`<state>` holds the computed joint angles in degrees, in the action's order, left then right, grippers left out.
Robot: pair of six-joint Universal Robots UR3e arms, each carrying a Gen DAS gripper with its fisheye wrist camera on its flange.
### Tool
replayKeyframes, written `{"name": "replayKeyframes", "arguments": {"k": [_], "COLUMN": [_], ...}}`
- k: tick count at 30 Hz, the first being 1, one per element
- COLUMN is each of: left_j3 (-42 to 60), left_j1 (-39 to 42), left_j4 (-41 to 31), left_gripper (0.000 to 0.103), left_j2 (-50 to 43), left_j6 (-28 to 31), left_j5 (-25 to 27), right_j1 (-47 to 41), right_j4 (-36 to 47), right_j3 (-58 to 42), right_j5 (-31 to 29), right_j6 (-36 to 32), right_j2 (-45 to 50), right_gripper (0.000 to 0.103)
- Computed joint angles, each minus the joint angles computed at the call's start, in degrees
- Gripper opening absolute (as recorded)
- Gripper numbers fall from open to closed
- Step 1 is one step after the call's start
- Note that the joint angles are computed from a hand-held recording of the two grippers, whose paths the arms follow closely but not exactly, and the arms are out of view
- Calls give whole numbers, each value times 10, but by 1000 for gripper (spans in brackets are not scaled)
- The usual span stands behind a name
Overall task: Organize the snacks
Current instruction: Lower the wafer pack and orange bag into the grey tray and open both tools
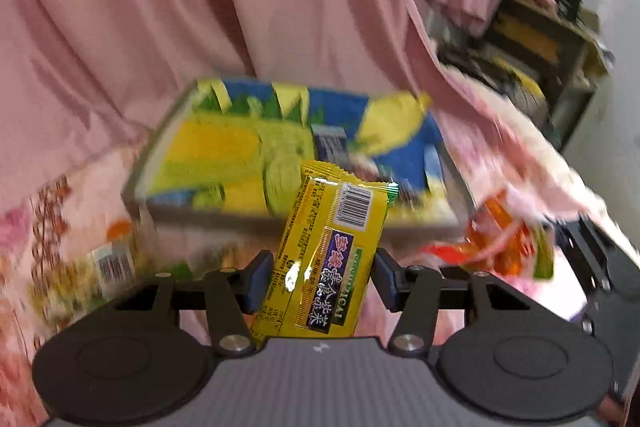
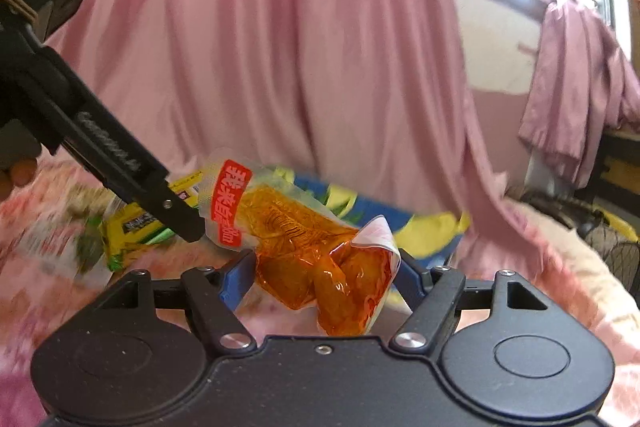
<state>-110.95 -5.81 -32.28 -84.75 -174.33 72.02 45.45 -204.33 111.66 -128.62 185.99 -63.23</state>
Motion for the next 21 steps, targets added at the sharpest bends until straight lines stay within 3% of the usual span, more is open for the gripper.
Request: {"name": "replayKeyframes", "arguments": {"k": [5,12,21], "left_j3": [136,329,405], "left_j1": [-39,-65,-79], "left_j4": [43,-3,-24], "left_gripper": [58,58,58], "left_j2": [-133,-295,-390], "left_j6": [-57,-120,-152], "left_j5": [56,95,123], "right_j1": [-56,-130,-180], "right_j4": [-23,-7,60], "right_j3": [-42,-61,-78], "right_j5": [19,72,138], "right_j6": [23,54,82], "right_j2": [33,61,68], "right_gripper": [75,75,75]}}
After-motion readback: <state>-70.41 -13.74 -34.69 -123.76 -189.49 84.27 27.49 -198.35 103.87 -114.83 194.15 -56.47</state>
